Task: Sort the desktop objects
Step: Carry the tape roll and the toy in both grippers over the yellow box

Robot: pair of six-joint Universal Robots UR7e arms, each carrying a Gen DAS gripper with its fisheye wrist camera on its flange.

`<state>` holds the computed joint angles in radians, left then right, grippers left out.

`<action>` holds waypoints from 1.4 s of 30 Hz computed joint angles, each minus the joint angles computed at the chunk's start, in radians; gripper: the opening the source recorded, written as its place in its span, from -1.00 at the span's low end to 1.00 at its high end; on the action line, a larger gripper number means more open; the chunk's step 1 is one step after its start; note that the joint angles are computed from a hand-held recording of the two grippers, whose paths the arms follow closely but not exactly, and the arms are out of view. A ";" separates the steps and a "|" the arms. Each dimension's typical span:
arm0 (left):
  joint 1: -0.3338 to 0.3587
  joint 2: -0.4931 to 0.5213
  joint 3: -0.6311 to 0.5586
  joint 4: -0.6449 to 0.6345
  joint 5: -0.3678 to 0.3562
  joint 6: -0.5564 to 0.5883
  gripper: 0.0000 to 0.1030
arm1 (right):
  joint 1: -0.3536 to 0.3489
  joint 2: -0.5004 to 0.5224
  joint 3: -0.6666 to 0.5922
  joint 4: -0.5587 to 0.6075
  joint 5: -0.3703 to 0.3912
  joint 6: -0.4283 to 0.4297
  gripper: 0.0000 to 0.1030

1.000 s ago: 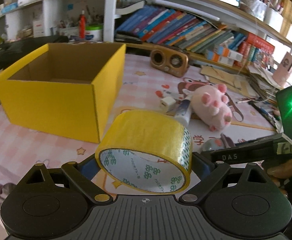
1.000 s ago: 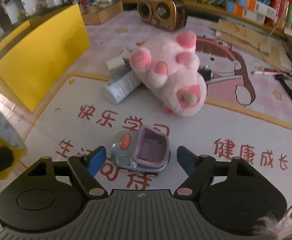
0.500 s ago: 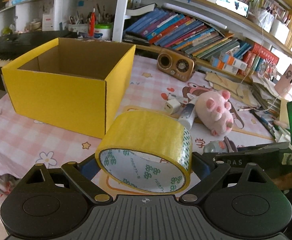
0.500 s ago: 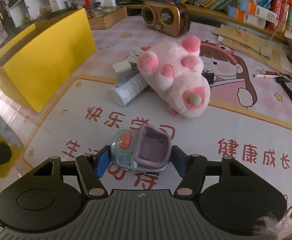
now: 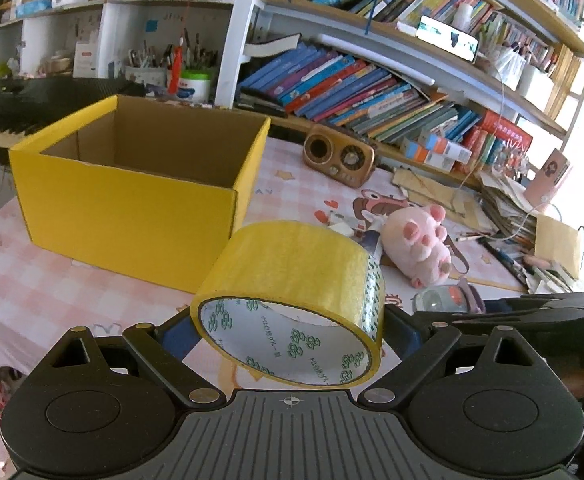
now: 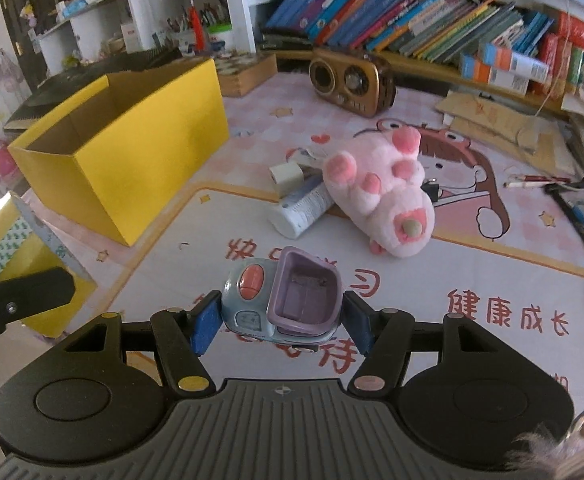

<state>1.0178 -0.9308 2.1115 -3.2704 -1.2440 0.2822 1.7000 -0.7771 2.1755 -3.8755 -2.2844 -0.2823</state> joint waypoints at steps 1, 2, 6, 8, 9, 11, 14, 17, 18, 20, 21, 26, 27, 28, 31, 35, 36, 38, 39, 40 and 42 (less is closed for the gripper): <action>0.004 -0.008 0.003 0.002 -0.002 0.006 0.85 | 0.012 0.010 -0.002 -0.013 -0.013 0.003 0.19; 0.010 -0.018 0.007 0.006 -0.008 0.012 0.85 | 0.026 0.021 -0.005 -0.026 -0.028 0.006 0.19; 0.036 -0.061 0.017 0.033 -0.039 0.031 0.85 | 0.078 0.060 -0.017 -0.062 -0.080 0.023 0.19; 0.048 -0.082 0.022 0.050 -0.051 0.041 0.85 | 0.106 0.084 -0.024 -0.077 -0.104 0.032 0.19; 0.053 -0.092 0.024 0.060 -0.057 0.049 0.85 | 0.118 0.094 -0.028 -0.080 -0.114 0.036 0.19; 0.064 -0.113 0.029 0.080 -0.067 0.065 0.85 | 0.143 0.115 -0.037 -0.086 -0.131 0.046 0.19; 0.079 -0.144 0.039 0.104 -0.080 0.088 0.85 | 0.175 0.146 -0.053 -0.076 -0.153 0.078 0.19; 0.096 -0.173 0.042 0.128 -0.093 0.110 0.85 | 0.200 0.170 -0.067 -0.066 -0.173 0.110 0.19; 0.102 -0.183 0.044 0.135 -0.097 0.118 0.85 | 0.208 0.179 -0.073 -0.063 -0.179 0.123 0.20; 0.112 -0.200 0.048 0.144 -0.103 0.132 0.85 | 0.224 0.197 -0.084 -0.059 -0.190 0.144 0.20; 0.117 -0.209 0.051 0.148 -0.107 0.140 0.85 | 0.232 0.207 -0.091 -0.057 -0.196 0.153 0.20; 0.143 -0.250 0.061 0.164 -0.119 0.173 0.85 | 0.267 0.249 -0.125 -0.040 -0.205 0.182 0.19; 0.149 -0.258 0.062 0.167 -0.119 0.177 0.85 | 0.272 0.256 -0.131 -0.036 -0.204 0.184 0.20; 0.152 -0.264 0.064 0.168 -0.119 0.180 0.85 | 0.277 0.263 -0.139 -0.029 -0.202 0.187 0.20; 0.166 -0.285 0.070 0.170 -0.120 0.187 0.85 | 0.290 0.281 -0.159 -0.010 -0.196 0.190 0.20; 0.182 -0.306 0.076 0.163 -0.120 0.188 0.85 | 0.304 0.302 -0.187 0.015 -0.184 0.186 0.20; 0.186 -0.310 0.077 0.161 -0.119 0.187 0.85 | 0.308 0.306 -0.192 0.022 -0.182 0.185 0.20; 0.193 -0.318 0.079 0.157 -0.121 0.186 0.85 | 0.314 0.313 -0.202 0.033 -0.175 0.178 0.20; 0.196 -0.322 0.080 0.155 -0.121 0.184 0.85 | 0.316 0.316 -0.206 0.037 -0.171 0.173 0.20; 0.200 -0.324 0.080 0.154 -0.122 0.184 0.85 | 0.318 0.319 -0.211 0.041 -0.169 0.168 0.20; 0.206 -0.330 0.082 0.151 -0.124 0.182 0.85 | 0.321 0.323 -0.218 0.048 -0.162 0.159 0.20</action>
